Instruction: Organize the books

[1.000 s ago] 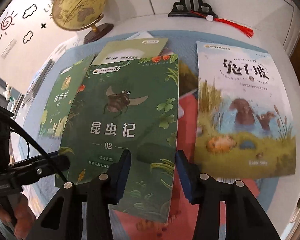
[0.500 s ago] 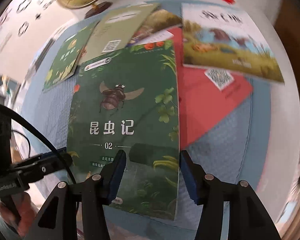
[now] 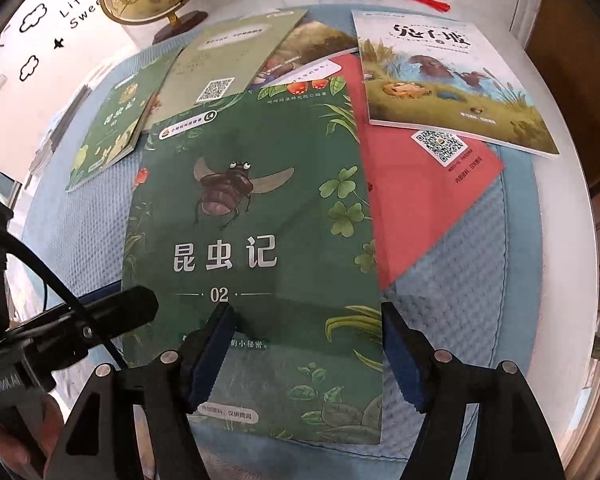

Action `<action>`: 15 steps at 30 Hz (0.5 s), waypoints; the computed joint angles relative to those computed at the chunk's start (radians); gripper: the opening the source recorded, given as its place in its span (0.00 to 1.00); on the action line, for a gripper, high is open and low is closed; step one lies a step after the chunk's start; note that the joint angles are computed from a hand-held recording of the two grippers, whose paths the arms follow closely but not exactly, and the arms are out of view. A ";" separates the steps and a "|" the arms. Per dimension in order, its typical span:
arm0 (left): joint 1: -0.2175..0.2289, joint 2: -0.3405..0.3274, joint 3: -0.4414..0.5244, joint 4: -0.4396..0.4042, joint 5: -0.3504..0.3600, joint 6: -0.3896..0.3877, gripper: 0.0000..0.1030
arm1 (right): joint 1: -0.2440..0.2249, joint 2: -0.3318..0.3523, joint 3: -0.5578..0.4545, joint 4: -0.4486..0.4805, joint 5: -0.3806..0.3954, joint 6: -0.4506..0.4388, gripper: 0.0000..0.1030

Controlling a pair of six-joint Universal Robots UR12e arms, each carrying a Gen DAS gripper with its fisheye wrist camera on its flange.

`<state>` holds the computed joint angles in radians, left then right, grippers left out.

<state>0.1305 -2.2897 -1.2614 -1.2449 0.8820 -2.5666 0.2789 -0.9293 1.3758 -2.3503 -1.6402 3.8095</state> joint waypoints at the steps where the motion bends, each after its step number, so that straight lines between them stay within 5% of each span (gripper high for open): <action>1: -0.001 -0.001 0.005 -0.007 0.005 0.004 0.61 | 0.002 -0.006 0.010 -0.009 -0.015 0.000 0.62; 7: -0.001 -0.008 0.026 -0.051 0.015 -0.059 0.59 | -0.010 -0.034 0.067 -0.088 0.030 -0.042 0.47; 11: 0.000 0.021 -0.039 0.082 0.028 -0.128 0.41 | -0.024 -0.045 0.092 -0.119 0.094 -0.117 0.47; 13: 0.014 0.031 -0.058 0.062 -0.054 -0.100 0.39 | -0.034 -0.050 0.105 -0.139 0.127 -0.128 0.47; 15: 0.040 0.037 -0.063 -0.062 -0.222 -0.050 0.34 | -0.059 -0.063 0.147 -0.204 0.196 -0.123 0.47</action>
<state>0.1709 -2.2530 -1.3248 -1.3074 0.6601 -2.6169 0.2199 -0.9926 1.5225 -2.5544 -1.4447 3.6861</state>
